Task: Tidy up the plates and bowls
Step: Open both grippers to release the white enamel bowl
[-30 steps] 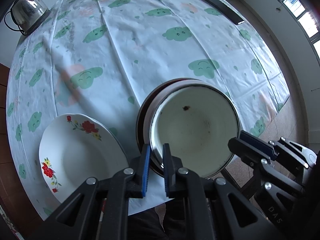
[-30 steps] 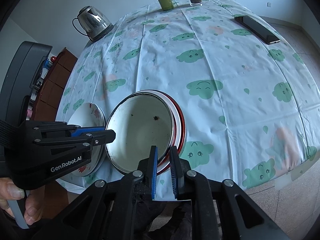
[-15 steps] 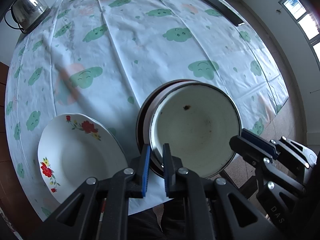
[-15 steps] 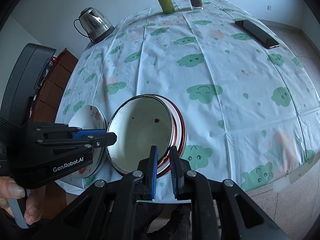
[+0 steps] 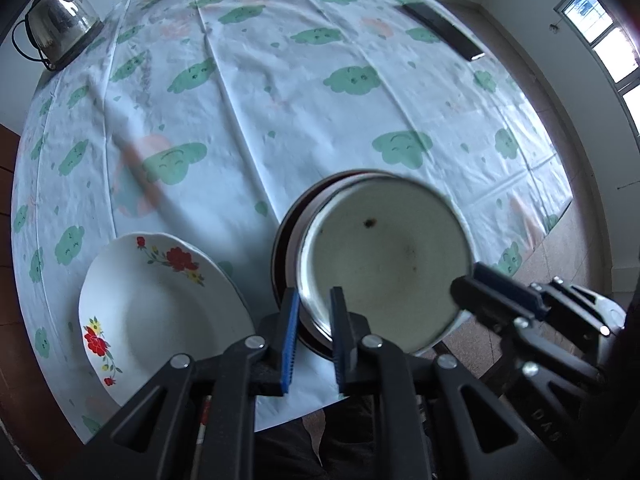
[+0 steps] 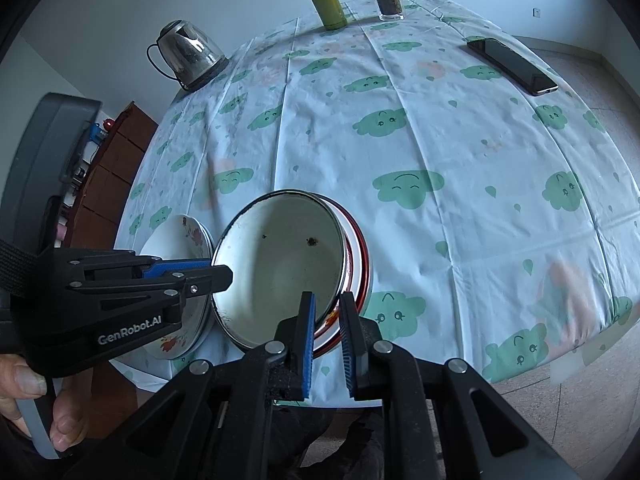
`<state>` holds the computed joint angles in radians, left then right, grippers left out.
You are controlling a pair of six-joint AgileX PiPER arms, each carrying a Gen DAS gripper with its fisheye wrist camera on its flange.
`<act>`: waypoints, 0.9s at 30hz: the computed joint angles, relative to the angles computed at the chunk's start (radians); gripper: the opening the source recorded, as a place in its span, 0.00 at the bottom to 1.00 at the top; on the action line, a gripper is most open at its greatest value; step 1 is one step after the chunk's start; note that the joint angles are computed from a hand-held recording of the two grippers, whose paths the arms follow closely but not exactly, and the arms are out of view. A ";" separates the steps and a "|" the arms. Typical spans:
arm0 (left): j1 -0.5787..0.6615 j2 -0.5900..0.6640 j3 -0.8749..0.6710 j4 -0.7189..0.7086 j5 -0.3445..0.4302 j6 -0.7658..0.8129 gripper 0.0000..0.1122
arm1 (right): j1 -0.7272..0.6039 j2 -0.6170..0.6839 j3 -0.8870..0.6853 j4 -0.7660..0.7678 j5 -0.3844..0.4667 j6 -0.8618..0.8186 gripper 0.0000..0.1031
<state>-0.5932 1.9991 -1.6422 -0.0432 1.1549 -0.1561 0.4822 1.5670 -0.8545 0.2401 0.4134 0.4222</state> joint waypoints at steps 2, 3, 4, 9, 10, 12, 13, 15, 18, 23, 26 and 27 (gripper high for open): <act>-0.006 -0.011 0.002 0.001 -0.009 0.006 0.14 | 0.005 0.001 -0.005 -0.004 -0.003 0.001 0.15; -0.011 -0.016 0.005 0.010 -0.013 0.003 0.14 | 0.009 -0.001 -0.005 -0.016 -0.004 0.011 0.15; -0.012 -0.019 0.008 0.013 -0.017 0.003 0.14 | 0.012 -0.002 -0.006 -0.021 -0.005 0.016 0.15; -0.007 -0.024 0.018 0.010 -0.023 0.004 0.15 | 0.018 -0.012 -0.011 -0.079 -0.001 0.076 0.16; -0.006 -0.025 0.020 0.010 -0.025 0.003 0.15 | 0.017 -0.014 -0.009 -0.084 -0.001 0.084 0.20; -0.005 -0.025 0.021 0.011 -0.026 0.002 0.17 | 0.019 -0.018 -0.005 -0.104 -0.004 0.107 0.33; -0.005 -0.026 0.021 0.014 -0.027 0.000 0.20 | 0.022 -0.021 -0.002 -0.122 -0.005 0.130 0.43; -0.004 -0.028 0.023 0.020 -0.029 -0.003 0.25 | 0.023 -0.026 0.003 -0.134 -0.011 0.145 0.45; -0.004 -0.029 0.024 0.030 -0.033 -0.009 0.33 | 0.022 -0.027 0.005 -0.142 -0.016 0.157 0.46; -0.002 -0.028 0.025 0.049 -0.035 -0.019 0.43 | 0.022 -0.025 0.003 -0.157 -0.015 0.175 0.46; -0.006 -0.029 0.028 0.076 -0.042 -0.026 0.55 | 0.019 -0.026 0.011 -0.161 -0.020 0.185 0.46; -0.006 -0.029 0.029 0.078 -0.044 -0.024 0.55 | 0.018 -0.025 0.014 -0.155 -0.025 0.183 0.47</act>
